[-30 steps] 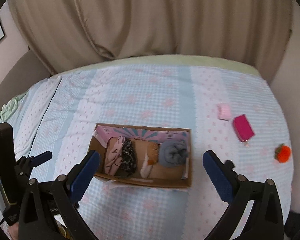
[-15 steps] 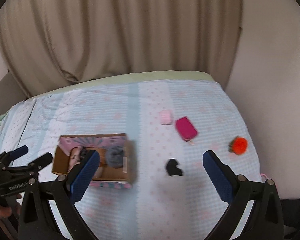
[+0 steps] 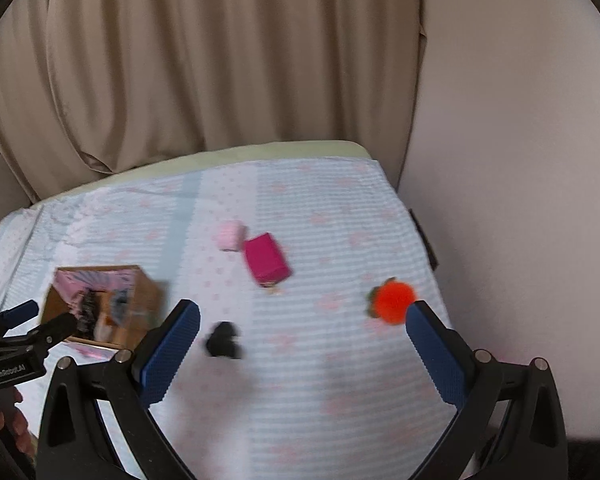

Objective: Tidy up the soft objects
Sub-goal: 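Grasp the black sock with the left tool while the right tool grasps the orange pompom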

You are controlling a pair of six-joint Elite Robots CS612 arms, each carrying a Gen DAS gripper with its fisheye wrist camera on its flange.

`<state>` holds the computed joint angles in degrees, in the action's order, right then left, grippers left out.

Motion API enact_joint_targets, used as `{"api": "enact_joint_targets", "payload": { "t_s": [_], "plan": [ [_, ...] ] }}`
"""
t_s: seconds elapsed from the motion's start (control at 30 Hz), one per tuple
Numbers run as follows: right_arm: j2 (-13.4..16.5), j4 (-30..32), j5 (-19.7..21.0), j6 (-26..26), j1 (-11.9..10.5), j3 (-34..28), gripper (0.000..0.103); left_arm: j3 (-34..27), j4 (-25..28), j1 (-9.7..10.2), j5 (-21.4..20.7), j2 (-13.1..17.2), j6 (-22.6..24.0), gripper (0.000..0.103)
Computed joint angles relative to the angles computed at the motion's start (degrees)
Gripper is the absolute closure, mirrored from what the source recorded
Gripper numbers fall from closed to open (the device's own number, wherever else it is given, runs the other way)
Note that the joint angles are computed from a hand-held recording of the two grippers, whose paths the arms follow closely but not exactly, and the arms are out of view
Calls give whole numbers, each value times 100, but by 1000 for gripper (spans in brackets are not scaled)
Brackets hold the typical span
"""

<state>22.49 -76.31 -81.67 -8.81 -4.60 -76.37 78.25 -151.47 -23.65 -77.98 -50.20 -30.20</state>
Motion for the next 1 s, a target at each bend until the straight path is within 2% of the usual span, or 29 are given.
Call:
{"api": "enact_joint_targets", "payload": {
  "t_s": [0.1, 0.23, 0.47, 0.53, 0.67, 0.8, 0.9, 1.0],
  "plan": [
    [72, -196, 11, -81, -145, 138, 0, -160, 12, -95, 22, 242, -131, 0],
    [218, -520, -21, -51, -260, 336, 0, -414, 39, -185, 86, 626, -58, 1],
    [485, -1147, -109, -17, -358, 846, 1, -935, -137, -214, 64, 1411, 84, 2],
    [554, -1351, -181, -11, -364, 1022, 1, -1110, -109, -216, 104, 1631, 155, 7],
    [647, -1674, -195, 60, -384, 1300, 1, -1409, -91, -195, 76, 2006, 158, 10],
    [655, -1915, -243, 183, -390, 1612, 1, -1650, 14, -181, 62, 2256, 247, 20],
    [608, -2099, -285, 258, -386, 1836, 2, -1768, 47, -181, 64, 2360, 361, 22],
    [511, -2237, -322, 271, -370, 2124, 11, -1907, 75, -182, 84, 2460, 345, 24]
  ]
}}
